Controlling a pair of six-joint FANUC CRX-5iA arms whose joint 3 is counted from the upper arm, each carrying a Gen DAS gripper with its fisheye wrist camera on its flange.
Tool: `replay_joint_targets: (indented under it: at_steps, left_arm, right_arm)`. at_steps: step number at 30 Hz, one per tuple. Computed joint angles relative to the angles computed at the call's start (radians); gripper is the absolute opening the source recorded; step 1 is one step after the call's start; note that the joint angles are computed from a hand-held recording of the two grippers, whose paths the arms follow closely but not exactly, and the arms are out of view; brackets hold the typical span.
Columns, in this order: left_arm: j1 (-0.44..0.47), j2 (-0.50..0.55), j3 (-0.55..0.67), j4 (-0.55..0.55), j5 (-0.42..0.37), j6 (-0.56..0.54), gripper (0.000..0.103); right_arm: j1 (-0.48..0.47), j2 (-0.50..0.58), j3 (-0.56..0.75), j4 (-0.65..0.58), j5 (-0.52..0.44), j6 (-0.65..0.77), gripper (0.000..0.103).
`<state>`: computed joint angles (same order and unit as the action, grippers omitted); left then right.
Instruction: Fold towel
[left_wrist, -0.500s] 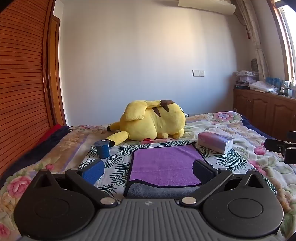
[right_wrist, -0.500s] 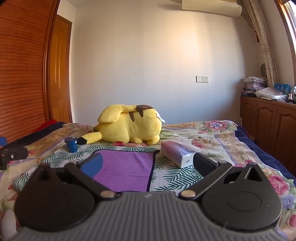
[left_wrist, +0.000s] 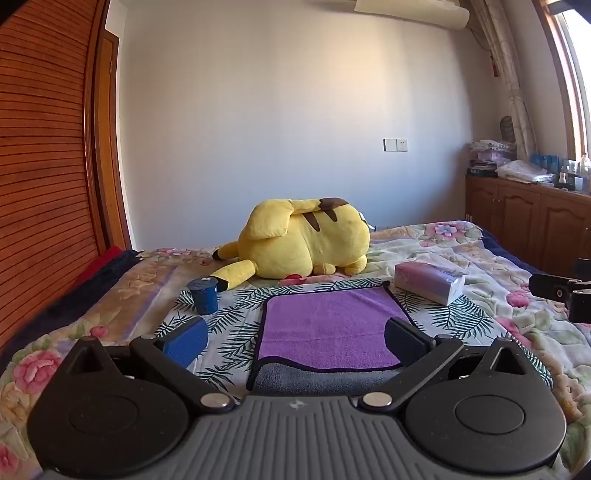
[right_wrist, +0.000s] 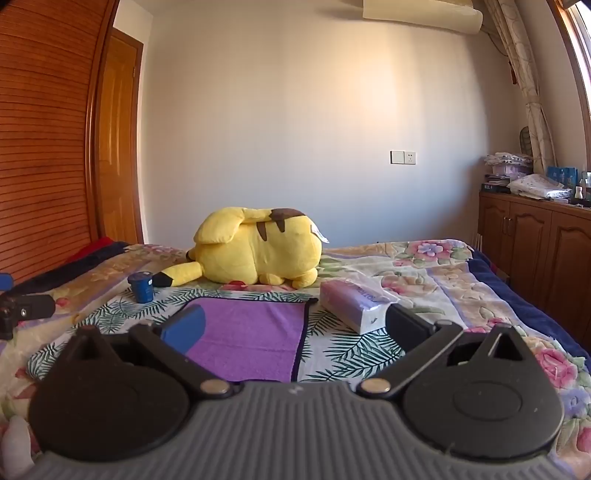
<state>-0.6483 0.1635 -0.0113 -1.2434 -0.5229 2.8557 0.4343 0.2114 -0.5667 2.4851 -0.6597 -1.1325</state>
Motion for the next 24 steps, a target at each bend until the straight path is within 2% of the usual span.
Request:
replay_joint_targets:
  at_steps: [24]
  left_arm:
    - [-0.008,0.006,0.002,-0.017,-0.007,0.016,0.103]
  right_arm:
    - [-0.005,-0.001,-0.001,0.008,0.001,-0.007,0.103]
